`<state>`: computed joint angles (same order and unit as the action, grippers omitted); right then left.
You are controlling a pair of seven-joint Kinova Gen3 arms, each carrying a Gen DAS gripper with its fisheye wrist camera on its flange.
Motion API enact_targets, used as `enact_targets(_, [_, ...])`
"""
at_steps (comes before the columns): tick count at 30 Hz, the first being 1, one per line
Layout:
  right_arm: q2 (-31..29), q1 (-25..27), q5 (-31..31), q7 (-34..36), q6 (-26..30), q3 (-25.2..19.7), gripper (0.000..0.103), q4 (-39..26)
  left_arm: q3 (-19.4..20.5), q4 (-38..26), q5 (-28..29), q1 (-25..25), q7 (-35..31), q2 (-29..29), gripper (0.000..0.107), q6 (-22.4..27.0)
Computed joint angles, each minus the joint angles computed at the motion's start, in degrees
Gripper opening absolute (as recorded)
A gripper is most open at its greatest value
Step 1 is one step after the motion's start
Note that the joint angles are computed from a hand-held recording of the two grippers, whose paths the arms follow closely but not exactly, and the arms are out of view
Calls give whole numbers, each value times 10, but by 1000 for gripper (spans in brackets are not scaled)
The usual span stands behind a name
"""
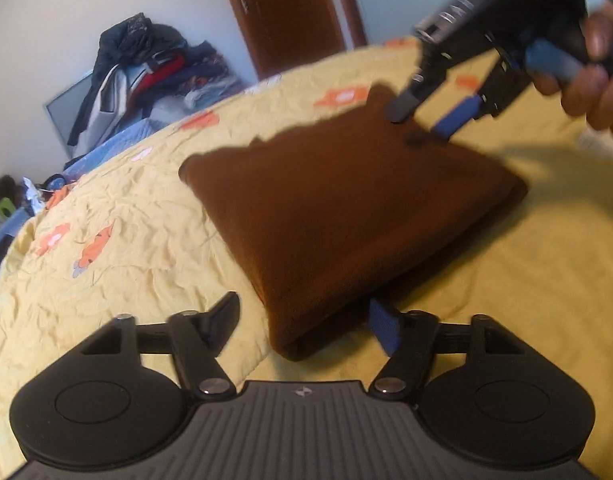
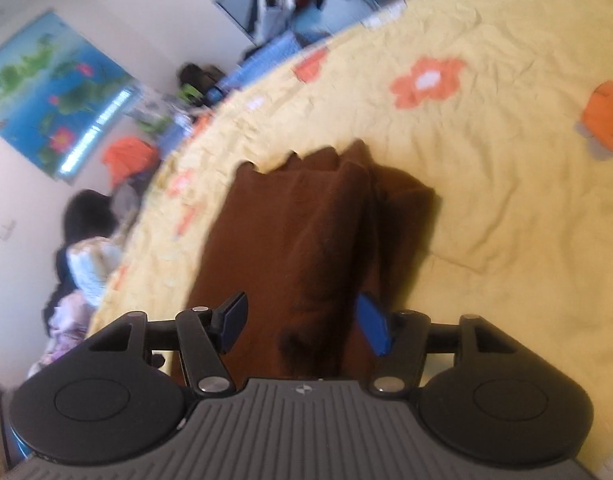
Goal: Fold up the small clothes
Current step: 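Press the folded sweater square with the right tool while the left tool grips its edge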
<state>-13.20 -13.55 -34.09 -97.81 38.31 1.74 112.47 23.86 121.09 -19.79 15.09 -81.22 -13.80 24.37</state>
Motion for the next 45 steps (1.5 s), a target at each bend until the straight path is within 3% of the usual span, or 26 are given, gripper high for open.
enact_targets(1, [18,6,3,-3,6,-9,64,-10,16,2,-14,-12,15,3,57,-5])
enact_targets(2, [29,18,5,-1,9,-25,56,-16,21,4,-19,-16,23,1,43,-8])
enact_targets(3, [33,19,13,11,17,-31,28,-22,15,2,-14,-10,21,0,28,-5])
enact_targets(6, [19,1,-14,76,14,13,23,3,-54,6,46,42,-34,-10,16,-3])
enact_targets(8, [8,-8,-61,95,10,56,22,29,-85,15,78,61,-73,-12,15,-12])
enact_targets(10, [5,-8,-79,118,16,56,28,30,-75,19,97,43,-90,-16,16,-16])
enact_targets(12, [1,16,-60,116,26,21,51,11,-73,16,112,34,-90,-24,18,-13])
enact_targets(14, [-11,23,-58,117,7,13,65,8,-80,13,126,38,-103,-26,20,-12])
enact_targets(18, [17,34,-49,68,-22,27,64,-11,-6,10,76,-18,-55,-8,22,-23])
enact_targets(19, [33,33,-44,56,-18,31,59,-22,17,5,59,-36,-32,1,22,-27])
enact_targets(20, [52,26,-40,52,-6,39,40,-36,30,4,46,-45,-16,4,22,-34])
enact_targets(21, [69,25,-27,43,5,38,13,-52,32,2,38,-45,-9,11,22,-40])
enact_targets(24, [88,68,28,49,1,-13,12,-74,8,3,32,-22,-11,26,18,-53])
enact_targets(26, [101,89,25,40,-2,-15,11,-69,18,15,11,-33,12,25,18,-70])
enact_targets(28, [84,66,-14,58,-13,11,14,-46,-7,17,26,-9,4,12,21,-63])
enact_targets(29, [71,60,-38,77,-11,21,23,-35,-33,22,46,12,-13,0,21,-63])
enact_targets(30, [51,62,-61,93,-12,22,40,-19,-60,26,69,33,-33,-13,24,-60])
enact_targets(32, [-2,43,-107,133,-17,45,53,19,-88,38,98,46,-56,-37,32,-52])
enact_targets(33, [-25,28,-129,149,-7,64,53,35,-89,43,107,42,-63,-45,33,-50])
enact_targets(36, [-54,30,-137,165,46,60,53,43,-44,44,102,-9,-59,-45,33,-46])
enact_targets(38, [-47,49,-98,137,71,19,53,28,9,41,68,-52,-21,-33,33,-54])
enact_targets(40, [-30,32,-64,110,78,5,53,17,63,44,22,-95,19,-21,33,-80])
enact_targets(41, [-16,28,-42,93,84,-6,47,9,89,42,-2,-116,31,-15,33,-84])
enact_targets(42, [-7,27,-20,85,86,-21,24,1,112,39,-18,-134,39,-10,22,-81])
enact_targets(43, [-4,25,1,84,92,-30,17,-7,123,36,-25,-142,48,-8,14,-77])
enact_targets(45, [-22,18,24,88,101,-25,14,-15,115,35,-17,-136,42,-15,8,-70])
